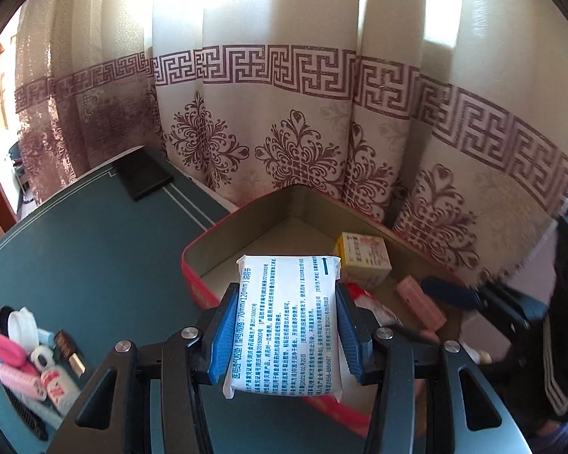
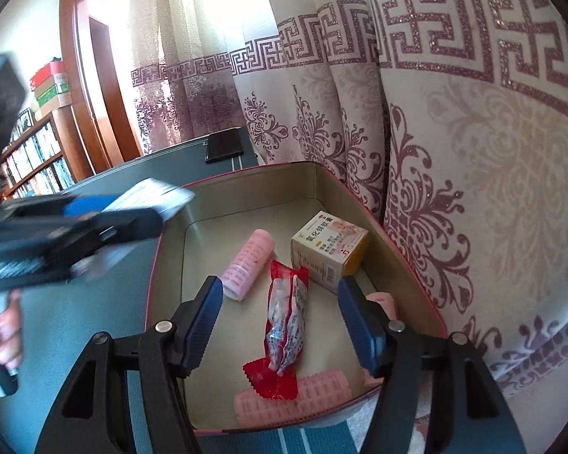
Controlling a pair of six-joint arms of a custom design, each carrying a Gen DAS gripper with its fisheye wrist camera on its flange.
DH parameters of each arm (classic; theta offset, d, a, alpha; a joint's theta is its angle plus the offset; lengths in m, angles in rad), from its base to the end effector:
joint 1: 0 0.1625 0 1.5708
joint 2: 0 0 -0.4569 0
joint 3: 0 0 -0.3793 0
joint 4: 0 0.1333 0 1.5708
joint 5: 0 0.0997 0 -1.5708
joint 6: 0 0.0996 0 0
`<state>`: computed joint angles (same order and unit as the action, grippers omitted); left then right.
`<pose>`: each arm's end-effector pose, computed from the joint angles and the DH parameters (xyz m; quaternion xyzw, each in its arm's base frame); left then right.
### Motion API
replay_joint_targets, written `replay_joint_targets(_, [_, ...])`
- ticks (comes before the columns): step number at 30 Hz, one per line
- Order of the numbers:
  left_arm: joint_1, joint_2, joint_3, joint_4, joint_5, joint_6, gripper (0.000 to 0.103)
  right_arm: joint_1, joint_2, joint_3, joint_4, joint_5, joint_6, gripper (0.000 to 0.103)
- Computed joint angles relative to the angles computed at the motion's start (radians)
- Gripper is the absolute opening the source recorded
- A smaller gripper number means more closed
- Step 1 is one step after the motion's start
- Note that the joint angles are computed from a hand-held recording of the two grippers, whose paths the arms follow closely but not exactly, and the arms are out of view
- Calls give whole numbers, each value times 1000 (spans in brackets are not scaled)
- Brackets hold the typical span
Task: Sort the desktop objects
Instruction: 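Carry both packets into the red tin and open both tools to drop them, then return both tools to the table and approach the black comb with the left tool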
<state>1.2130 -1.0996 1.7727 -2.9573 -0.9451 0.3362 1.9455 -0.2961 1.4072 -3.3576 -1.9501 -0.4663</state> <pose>-0.0419 -0.6593 0.3373 0.2021 0.8750 -0.3353 0.2848 0.3609 -0.6543 -0.0539 0.3212 -0.8713 0.3170 0.1926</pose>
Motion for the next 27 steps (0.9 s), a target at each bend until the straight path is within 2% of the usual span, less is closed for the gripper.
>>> replay_joint_targets(3, [11, 60, -69, -13, 17, 26, 51, -3, -7, 11, 0, 6, 9, 70])
replay_joint_targets(4, [16, 73, -86, -12, 21, 33, 54, -3, -8, 14, -1, 8, 11, 71])
replay_joint_targets(6, [21, 103, -118, -27, 51, 48, 90, -4, -10, 20, -7, 10, 14, 72])
replay_joint_targets(7, [21, 114, -121, -57, 72, 62, 92, -4, -11, 22, -8, 12, 16, 72])
replay_joint_targets(27, [57, -27, 22, -88, 138, -39, 93, 29, 8, 16, 11, 46, 17, 80])
